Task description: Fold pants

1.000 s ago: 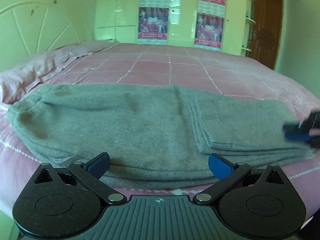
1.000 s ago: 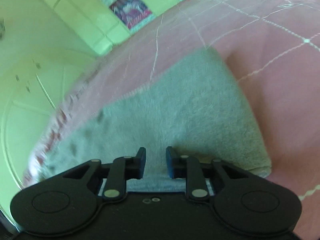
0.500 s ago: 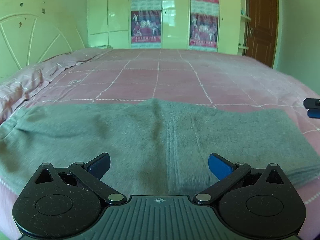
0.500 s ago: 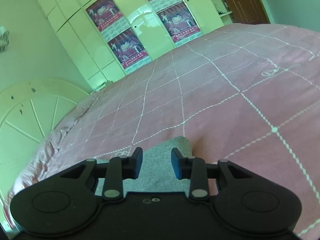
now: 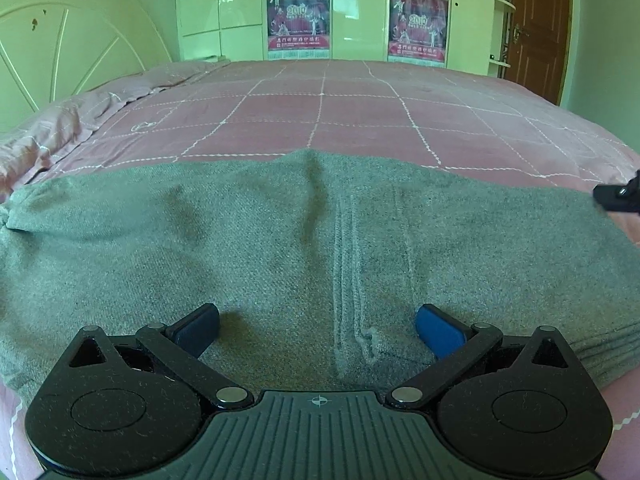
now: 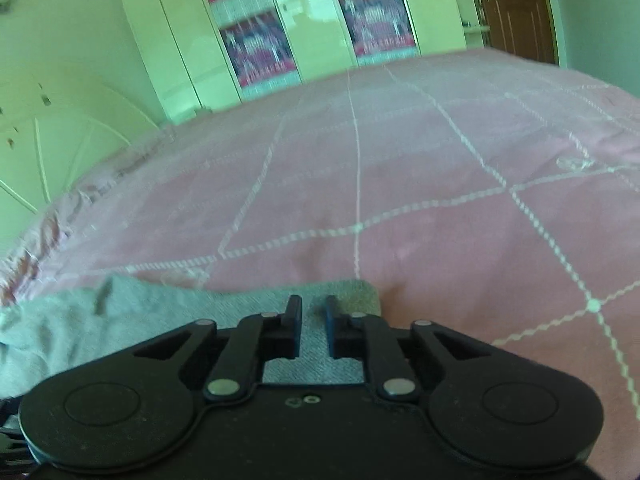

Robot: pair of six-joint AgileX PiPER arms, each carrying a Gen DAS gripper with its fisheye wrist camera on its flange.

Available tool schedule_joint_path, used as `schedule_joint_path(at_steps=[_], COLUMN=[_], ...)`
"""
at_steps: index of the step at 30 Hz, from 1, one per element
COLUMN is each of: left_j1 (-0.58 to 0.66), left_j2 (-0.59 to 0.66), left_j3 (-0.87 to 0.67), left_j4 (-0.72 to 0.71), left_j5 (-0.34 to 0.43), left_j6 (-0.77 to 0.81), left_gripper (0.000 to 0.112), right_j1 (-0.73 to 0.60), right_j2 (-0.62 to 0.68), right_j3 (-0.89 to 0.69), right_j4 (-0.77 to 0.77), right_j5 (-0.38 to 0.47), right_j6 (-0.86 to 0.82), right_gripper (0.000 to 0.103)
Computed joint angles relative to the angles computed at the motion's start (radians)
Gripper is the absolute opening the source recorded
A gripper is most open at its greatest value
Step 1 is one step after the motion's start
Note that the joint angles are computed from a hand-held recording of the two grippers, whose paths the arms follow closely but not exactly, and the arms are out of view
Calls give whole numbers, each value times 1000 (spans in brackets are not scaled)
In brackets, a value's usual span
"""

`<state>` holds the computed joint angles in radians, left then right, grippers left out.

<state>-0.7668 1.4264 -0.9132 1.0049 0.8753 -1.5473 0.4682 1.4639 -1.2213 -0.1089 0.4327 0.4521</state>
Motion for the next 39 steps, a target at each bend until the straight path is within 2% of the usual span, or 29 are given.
schedule_joint_path(at_steps=[2,4,5,9,11,12,13,14,16,19,20,21,23,26,28,32,36,39], left_j1=[-11,-2,4,24,16,12,9,7,8,31,37,52,57,-66,-61,-18,101,221], left_j2=[3,-1,-5,-16,-11,-10,-10,-11,-11,-25,-34,-52,-111,-224,-325,-473,-574,-614], left_j3=[-2,-5,-6,1,4,6,9,12,13,22,28,36,45,100,137,207,269,301], left_j4=[6,-8,-17,-28,-11,-4,2,5,4,-4,-6,-20,-51,40,-16,-88,-150,-195], left_j5=[12,3,-4,-31,-25,-22,-22,-22,-21,-51,-63,-85,-75,121,154,217,195,124], left_j6=[-12,6,17,38,16,8,1,-2,0,28,33,55,98,33,78,170,262,342], left_gripper=[103,103,103,103,103,103,103,103,103,103,103,103,103,103,103,103,103,103], right_j1=[-3,-33,-40,-32,-20,-9,4,23,65,79,95,119,123,38,-1,29,60,65], right_j2=[3,60,49,-143,-255,-286,-288,-279,-284,-326,-320,-291,-295,-307,-311,-319,-317,-311], right_j3=[-5,-52,-42,124,234,271,285,292,267,279,274,271,299,311,324,334,332,327], right_j4=[-23,69,82,87,140,177,174,131,13,9,-11,-37,-49,168,272,194,119,98], right_j5=[28,134,140,41,-18,-10,37,73,89,29,50,89,68,51,37,32,35,40], right_j6=[13,-78,-98,-82,-146,-185,-190,-155,-31,-17,-15,-4,22,-127,-206,-124,-40,-19], right_gripper=[12,13,13,12,12,11,9,9,10,15,15,15,15,15,15,15,16,16])
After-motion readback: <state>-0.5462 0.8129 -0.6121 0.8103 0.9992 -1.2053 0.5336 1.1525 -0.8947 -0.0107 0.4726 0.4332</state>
